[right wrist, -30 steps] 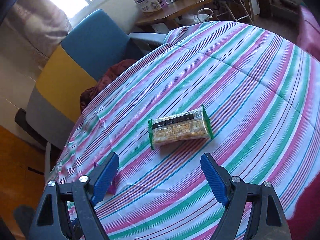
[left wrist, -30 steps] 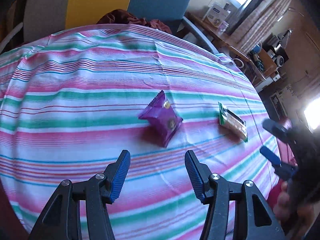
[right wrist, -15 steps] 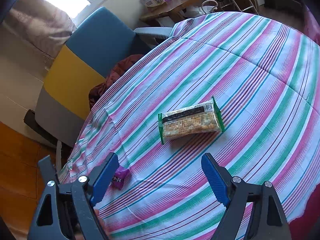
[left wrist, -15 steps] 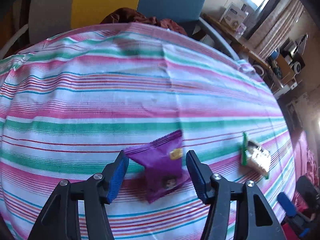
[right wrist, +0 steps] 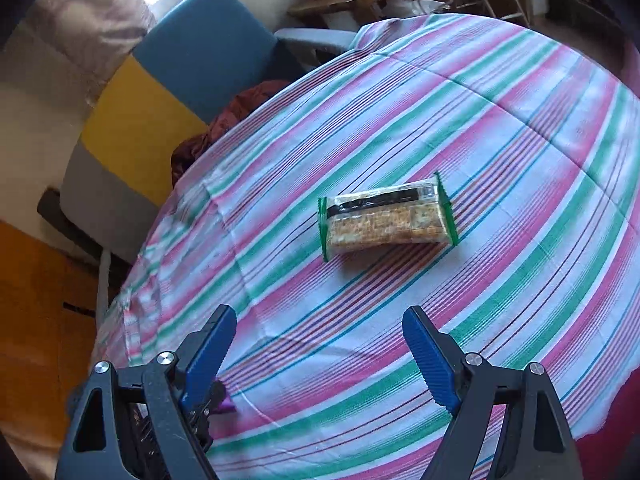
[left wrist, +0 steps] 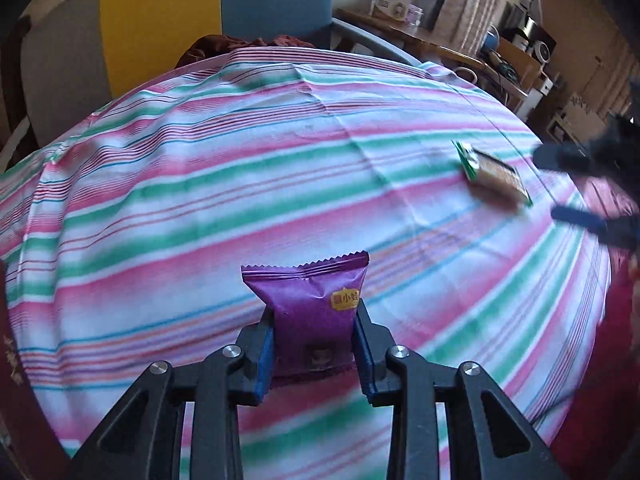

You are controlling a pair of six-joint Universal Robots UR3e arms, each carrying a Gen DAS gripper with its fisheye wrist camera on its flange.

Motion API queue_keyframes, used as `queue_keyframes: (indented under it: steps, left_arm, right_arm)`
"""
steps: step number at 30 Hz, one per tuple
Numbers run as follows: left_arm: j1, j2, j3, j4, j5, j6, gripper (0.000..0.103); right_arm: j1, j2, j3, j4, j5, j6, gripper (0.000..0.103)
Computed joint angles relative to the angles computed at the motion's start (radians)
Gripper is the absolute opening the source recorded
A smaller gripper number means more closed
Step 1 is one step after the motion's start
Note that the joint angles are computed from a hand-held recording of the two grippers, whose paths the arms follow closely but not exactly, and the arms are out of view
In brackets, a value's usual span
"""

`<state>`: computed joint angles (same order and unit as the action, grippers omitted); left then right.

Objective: Organize objects
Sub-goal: 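Grasp the green-edged cracker packet with the right gripper, then carry the purple snack packet into the gold tray and open the left gripper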

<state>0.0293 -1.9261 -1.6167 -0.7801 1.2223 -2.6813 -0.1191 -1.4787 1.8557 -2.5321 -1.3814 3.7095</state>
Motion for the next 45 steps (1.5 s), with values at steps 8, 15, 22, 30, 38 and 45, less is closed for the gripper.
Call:
queue_keyframes:
  steps: [8,15,22,30,38,45]
  left_arm:
    - [0.125,0.134,-0.154,-0.059,-0.093,0.109,0.033]
    - [0.147,0.129,-0.149,-0.089,-0.126,0.109,0.033]
    - [0.144,0.115,-0.142,-0.082,-0.131,0.087,0.033]
    - [0.144,0.135,-0.187,-0.031,-0.129,0.071,0.033]
    - [0.186,0.234,-0.259,-0.072,-0.129,0.104,0.033]
    - [0.287,0.404,-0.339,-0.127,-0.181,0.173,0.033]
  right_arm:
    - [0.041,0.221,-0.351,0.255,-0.151,-0.580,0.086]
    - [-0.024,0.354,-0.550,0.488,-0.180,-0.815,0.086]
    - [-0.031,0.480,-0.700,0.585,-0.202,-0.887,0.086]
    - [-0.040,0.426,-0.615,0.570,-0.133,-0.840,0.042]
    - [0.068,0.351,-0.529,0.560,-0.077,-0.684,0.042]
    - [0.206,0.341,-0.503,0.497,-0.073,-0.522,0.042]
